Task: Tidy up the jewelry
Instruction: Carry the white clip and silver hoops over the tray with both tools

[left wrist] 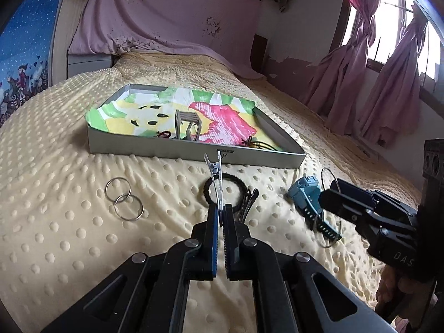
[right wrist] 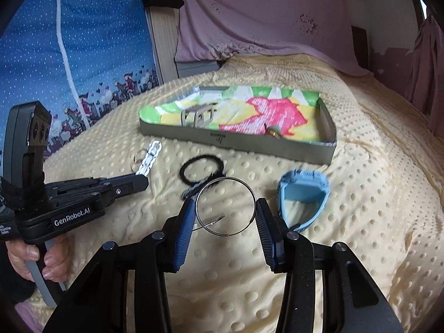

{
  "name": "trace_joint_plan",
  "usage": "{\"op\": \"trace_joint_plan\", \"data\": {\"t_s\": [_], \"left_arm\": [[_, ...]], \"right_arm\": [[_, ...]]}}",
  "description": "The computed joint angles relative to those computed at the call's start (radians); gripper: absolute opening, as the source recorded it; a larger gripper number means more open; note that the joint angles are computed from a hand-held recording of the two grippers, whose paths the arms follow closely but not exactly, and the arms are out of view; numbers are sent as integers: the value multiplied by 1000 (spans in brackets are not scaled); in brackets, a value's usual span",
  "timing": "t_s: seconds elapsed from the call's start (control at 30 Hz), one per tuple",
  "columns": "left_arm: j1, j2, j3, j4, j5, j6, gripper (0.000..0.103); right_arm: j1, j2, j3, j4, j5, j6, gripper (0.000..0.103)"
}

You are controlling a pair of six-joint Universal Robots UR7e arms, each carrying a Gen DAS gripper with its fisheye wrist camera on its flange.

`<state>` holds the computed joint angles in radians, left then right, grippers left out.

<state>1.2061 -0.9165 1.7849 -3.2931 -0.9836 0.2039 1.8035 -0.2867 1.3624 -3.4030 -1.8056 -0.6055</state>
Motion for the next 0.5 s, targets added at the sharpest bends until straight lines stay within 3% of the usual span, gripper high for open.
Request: {"op": "trace_joint_plan", "data": {"t_s": [0.2, 0.5], "left_arm": [[-6, 58, -130, 30, -22, 46, 4], [23, 187, -374, 165, -57, 35, 4]], "right_arm": [[-6, 0, -95, -15, 46, 11, 40], [-29, 100, -395, 155, 27, -14, 40]]}}
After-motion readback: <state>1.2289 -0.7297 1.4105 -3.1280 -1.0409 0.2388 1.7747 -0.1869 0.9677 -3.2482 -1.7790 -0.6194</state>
